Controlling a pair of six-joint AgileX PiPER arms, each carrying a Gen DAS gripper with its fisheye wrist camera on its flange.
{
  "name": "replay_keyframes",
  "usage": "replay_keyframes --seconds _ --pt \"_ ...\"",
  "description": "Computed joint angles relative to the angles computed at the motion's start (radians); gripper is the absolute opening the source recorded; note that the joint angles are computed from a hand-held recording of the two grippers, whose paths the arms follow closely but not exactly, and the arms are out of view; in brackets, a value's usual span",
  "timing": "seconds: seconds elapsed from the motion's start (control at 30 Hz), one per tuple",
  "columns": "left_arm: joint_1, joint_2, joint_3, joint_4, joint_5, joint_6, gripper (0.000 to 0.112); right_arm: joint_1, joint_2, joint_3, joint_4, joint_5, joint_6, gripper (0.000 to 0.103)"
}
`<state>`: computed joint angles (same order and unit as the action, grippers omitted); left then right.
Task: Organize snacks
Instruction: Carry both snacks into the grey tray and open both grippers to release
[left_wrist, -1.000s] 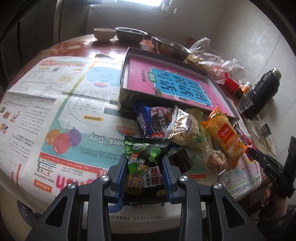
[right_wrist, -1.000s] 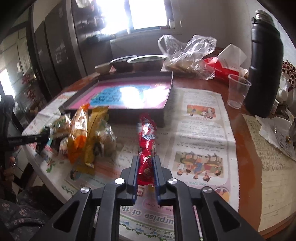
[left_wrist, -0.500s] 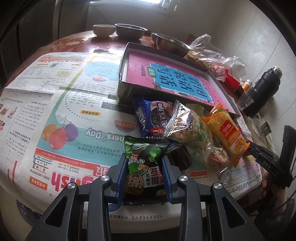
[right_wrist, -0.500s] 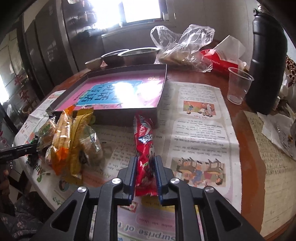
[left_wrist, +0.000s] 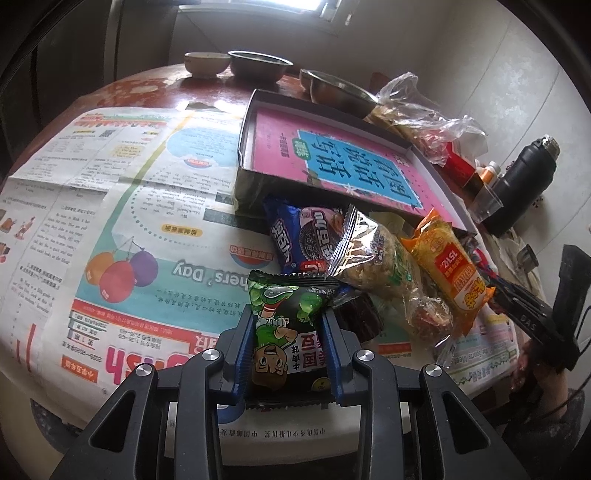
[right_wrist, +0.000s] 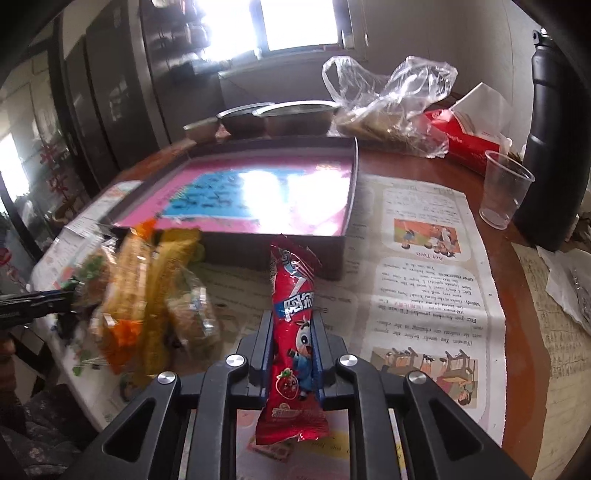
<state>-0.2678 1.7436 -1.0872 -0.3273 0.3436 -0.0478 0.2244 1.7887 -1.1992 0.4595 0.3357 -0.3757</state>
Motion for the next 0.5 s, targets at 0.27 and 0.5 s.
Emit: replay_keyframes --seconds 0.27,0.5 --pt "0.021 -0.046 0.003 0.033 -0.002 -0.033 0.035 -0.033 -0.091 0.02 0.237 0.019 -0.183 0.018" --pt "0.039 -0.053 -0.041 0.083 0.015 -0.076 0.035 -0.03 -0.071 -0.04 0.304 0.024 -0.21 0.018"
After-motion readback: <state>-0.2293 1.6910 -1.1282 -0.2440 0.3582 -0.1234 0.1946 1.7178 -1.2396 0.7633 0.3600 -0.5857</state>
